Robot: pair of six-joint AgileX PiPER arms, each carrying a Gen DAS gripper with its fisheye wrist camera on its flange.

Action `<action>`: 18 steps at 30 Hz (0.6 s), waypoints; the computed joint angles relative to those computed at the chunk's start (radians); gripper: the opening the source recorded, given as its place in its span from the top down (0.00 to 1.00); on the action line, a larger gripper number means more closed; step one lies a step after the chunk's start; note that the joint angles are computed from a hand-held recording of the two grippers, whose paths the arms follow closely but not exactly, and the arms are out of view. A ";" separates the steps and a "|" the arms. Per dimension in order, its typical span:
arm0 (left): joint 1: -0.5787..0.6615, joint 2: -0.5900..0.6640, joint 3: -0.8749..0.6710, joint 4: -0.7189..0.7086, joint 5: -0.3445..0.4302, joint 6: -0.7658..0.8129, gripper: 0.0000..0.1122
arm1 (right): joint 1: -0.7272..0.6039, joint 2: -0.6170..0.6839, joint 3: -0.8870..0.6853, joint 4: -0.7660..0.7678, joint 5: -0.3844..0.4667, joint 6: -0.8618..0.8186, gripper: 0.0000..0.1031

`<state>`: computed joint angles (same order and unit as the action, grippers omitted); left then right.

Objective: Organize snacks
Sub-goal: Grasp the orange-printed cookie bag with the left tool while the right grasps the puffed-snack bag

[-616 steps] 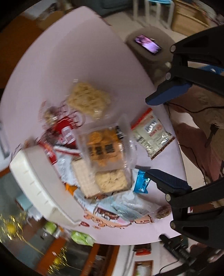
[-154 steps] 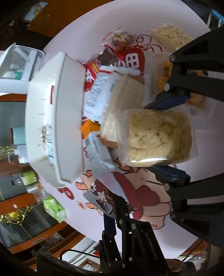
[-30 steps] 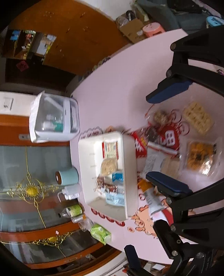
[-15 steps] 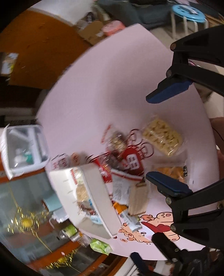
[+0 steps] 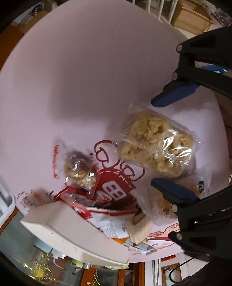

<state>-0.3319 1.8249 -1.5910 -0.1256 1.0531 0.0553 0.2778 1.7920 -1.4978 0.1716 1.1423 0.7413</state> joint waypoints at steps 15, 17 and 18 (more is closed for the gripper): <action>-0.049 0.063 0.042 0.036 -0.038 -0.158 0.09 | 0.093 0.085 -0.107 -0.129 0.019 -0.124 0.42; -0.043 0.067 0.042 0.027 -0.037 -0.157 0.09 | 0.091 0.074 -0.092 -0.128 0.012 -0.133 0.42; -0.041 0.068 0.043 0.023 -0.036 -0.158 0.09 | 0.086 0.068 -0.083 -0.125 0.007 -0.141 0.42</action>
<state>-0.3725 1.8929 -1.5480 -0.1028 1.0171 -0.1025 0.3637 1.8603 -1.5807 0.0464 1.1494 0.6004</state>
